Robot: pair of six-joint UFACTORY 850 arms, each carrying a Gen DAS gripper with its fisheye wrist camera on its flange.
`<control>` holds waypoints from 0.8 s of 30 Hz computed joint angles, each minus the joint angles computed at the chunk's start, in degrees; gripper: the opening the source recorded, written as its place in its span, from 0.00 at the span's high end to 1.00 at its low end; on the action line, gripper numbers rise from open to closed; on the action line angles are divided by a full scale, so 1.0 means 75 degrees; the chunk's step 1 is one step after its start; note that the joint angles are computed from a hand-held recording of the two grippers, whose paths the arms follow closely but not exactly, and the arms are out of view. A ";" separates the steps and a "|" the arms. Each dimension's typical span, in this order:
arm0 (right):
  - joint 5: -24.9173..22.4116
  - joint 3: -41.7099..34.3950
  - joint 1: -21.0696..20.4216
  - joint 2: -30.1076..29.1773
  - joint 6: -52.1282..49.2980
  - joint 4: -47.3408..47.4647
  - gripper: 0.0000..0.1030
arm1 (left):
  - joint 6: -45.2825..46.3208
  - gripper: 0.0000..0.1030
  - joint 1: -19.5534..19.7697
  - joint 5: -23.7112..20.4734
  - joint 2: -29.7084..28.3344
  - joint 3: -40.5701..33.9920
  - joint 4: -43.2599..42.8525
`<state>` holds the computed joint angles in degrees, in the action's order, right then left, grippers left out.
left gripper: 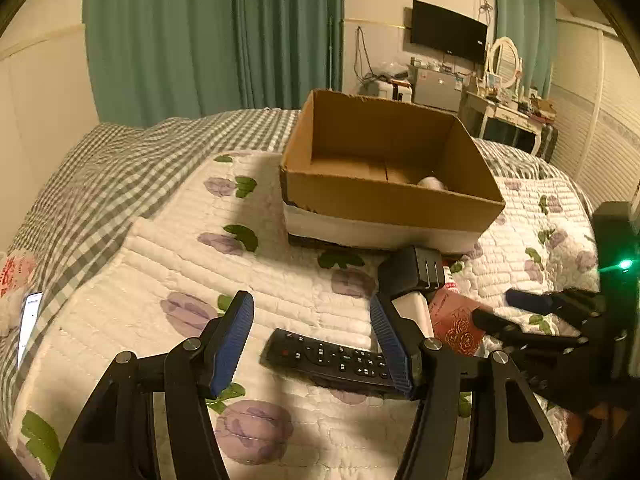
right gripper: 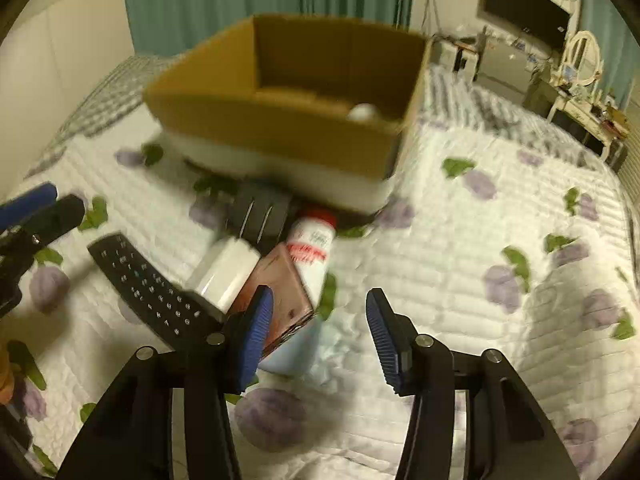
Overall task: Organize rigid objects
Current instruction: 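Grasp the phone in the brown case with the right tool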
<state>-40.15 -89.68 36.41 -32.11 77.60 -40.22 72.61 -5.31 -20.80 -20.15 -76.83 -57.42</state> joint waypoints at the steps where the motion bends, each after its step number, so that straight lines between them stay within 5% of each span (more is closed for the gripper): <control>1: 0.0078 -0.0018 -0.0038 -0.0055 -0.0094 0.0195 0.54 | 0.0011 0.38 0.0001 -0.0037 -0.0010 -0.0004 -0.0007; 13: 0.0374 -0.0011 0.0281 0.0122 0.0572 -0.0933 0.91 | -0.1072 0.38 -0.0041 -0.0142 -0.0254 -0.0182 0.1070; 19: 0.0063 0.0425 0.0376 0.0647 0.1614 -0.2143 0.91 | -0.1774 0.38 -0.0164 -0.0163 -0.0343 -0.0232 0.1855; 24: -0.1172 0.0703 0.0416 0.0858 0.1682 -0.2472 0.90 | -0.1449 0.38 -0.0318 -0.0233 -0.0234 -0.0042 0.1645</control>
